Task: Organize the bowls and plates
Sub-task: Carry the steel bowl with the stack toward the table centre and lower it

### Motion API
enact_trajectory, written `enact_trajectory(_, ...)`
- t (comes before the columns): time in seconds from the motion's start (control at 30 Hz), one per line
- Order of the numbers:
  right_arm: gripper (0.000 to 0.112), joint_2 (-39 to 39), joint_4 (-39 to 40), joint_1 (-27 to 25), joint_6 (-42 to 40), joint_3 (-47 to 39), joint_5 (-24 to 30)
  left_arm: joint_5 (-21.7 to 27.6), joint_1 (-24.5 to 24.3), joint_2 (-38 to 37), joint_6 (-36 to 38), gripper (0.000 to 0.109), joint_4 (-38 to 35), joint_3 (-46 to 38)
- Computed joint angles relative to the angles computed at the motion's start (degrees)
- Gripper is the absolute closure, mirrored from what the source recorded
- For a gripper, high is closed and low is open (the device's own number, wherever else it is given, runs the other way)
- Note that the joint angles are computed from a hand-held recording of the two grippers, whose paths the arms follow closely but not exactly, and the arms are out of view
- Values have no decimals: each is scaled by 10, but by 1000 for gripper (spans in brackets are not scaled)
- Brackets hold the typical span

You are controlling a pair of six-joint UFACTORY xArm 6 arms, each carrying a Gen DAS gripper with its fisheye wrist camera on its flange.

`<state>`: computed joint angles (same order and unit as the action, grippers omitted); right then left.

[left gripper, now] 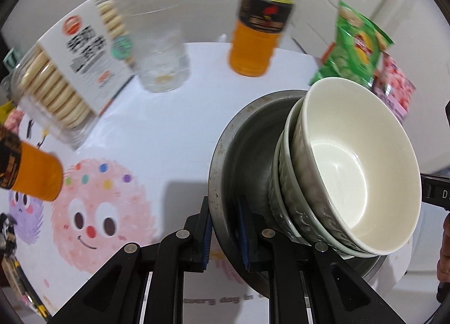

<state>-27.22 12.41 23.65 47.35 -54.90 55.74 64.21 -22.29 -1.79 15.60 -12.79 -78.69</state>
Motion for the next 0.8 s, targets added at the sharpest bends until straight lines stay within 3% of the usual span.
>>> enact_trajectory(0.33, 98, -62, -19, 3, 53, 65, -8, -2, -19, -31, 10, 92, 4, 39)
enact_trajectory(0.8, 98, -17, -20, 13, 33, 57, -27, -22, 11, -42, 21, 92, 2, 72)
